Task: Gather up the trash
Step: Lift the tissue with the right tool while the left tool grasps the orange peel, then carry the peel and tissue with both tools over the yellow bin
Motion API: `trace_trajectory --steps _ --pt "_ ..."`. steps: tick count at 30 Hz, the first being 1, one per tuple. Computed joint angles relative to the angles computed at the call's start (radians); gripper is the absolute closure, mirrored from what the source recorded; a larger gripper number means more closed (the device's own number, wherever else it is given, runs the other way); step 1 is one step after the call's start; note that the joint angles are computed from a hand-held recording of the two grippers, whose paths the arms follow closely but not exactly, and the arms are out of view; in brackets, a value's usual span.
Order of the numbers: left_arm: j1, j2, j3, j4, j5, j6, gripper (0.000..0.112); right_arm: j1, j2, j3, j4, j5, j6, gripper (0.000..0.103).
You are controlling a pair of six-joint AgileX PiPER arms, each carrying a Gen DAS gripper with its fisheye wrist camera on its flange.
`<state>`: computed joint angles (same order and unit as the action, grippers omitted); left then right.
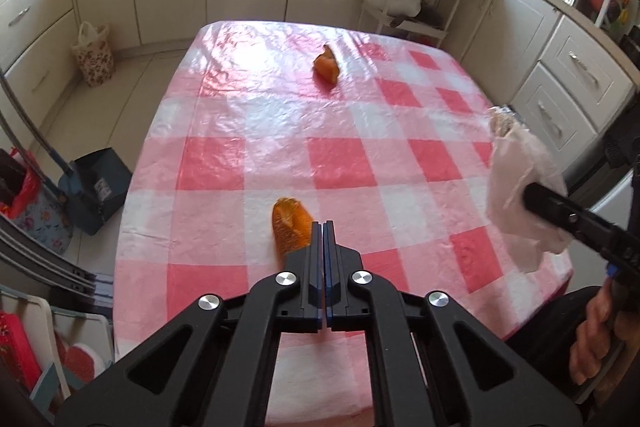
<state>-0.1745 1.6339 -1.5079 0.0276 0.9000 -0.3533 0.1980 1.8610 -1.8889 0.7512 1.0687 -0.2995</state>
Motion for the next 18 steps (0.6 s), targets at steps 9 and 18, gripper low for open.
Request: trace_trajectory --steps 9,18 --pt "-0.063 0.140 -0.111 0.176 0.143 -0.134 0.049 -0.012 0.009 -0.006 0.031 0.012 -0.022 0.095" --pt "-0.081 0.131 -0.107 0.133 0.075 -0.092 0.093 -0.022 -0.003 0.013 0.050 0.004 -0.043 0.094"
